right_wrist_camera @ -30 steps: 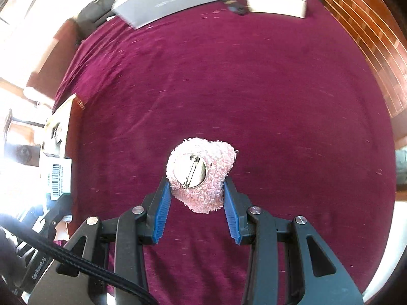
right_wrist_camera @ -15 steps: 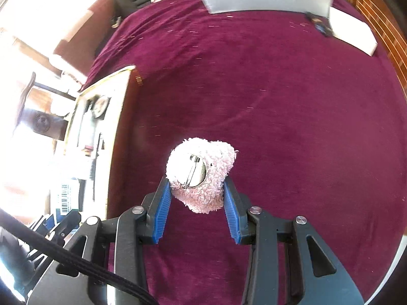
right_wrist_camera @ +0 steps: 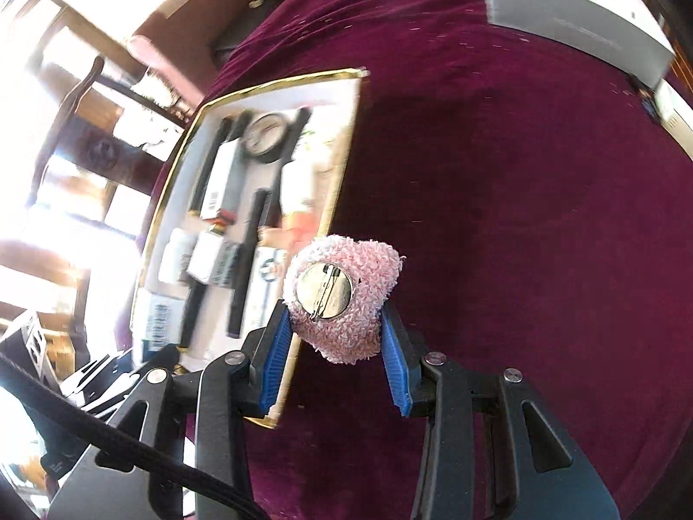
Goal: Organize objects
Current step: 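Carry the badge and box to the tray with both tools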
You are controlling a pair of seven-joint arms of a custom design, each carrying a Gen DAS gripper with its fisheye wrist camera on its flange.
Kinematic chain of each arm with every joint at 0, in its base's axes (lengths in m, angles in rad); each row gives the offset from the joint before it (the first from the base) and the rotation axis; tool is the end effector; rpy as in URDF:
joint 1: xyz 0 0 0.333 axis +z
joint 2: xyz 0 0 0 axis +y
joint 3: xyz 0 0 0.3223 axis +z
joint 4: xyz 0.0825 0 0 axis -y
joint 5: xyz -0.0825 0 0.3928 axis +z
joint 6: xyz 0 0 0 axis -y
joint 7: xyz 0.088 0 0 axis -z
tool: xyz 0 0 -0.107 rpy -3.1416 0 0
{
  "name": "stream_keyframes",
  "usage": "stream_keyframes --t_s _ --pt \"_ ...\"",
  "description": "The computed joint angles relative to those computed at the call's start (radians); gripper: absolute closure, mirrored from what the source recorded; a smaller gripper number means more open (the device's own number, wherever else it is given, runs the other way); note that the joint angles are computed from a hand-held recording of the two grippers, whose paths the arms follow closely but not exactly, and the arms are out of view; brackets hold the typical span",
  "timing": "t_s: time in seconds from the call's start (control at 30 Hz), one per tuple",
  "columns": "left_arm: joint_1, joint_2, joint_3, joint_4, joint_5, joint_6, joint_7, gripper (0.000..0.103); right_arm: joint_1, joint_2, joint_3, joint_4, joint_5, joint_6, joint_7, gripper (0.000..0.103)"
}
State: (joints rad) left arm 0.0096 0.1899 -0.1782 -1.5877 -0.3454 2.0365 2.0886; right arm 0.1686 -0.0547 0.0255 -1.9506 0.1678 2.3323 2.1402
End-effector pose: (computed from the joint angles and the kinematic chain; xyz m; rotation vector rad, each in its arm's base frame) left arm 0.6449 -0.1193 0.5588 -1.4775 2.6798 -0.6886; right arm 0.5767 0.1165 0.5525 -1.4109 2.2838 -0.0534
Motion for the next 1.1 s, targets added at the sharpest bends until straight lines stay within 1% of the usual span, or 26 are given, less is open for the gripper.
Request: stream_keyframes --t_s 0.27,0.53,0.9,1.03,1.1 --pt "0.008 0.068 -0.014 0.067 -0.001 -0.063 0.039 0.073 0.038 0.142 0.011 0.155 -0.024 -0.073 0.000 0.065" --pt "0.014 0.095 -0.026 0.098 -0.002 -0.078 0.103 0.073 0.074 0.253 -0.008 0.286 -0.106 -0.163 0.038 0.065" --pt "0.020 0.120 -0.030 0.145 0.030 -0.129 0.178 0.073 0.100 0.368 -0.036 0.447 -0.194 -0.282 0.071 0.065" --pt "0.024 0.124 -0.029 0.176 0.032 -0.153 0.198 0.070 0.110 0.407 -0.046 0.506 -0.223 -0.323 0.080 0.065" --pt "0.029 0.121 -0.029 0.182 0.028 -0.152 0.213 0.064 0.111 0.421 -0.049 0.529 -0.225 -0.337 0.087 0.065"
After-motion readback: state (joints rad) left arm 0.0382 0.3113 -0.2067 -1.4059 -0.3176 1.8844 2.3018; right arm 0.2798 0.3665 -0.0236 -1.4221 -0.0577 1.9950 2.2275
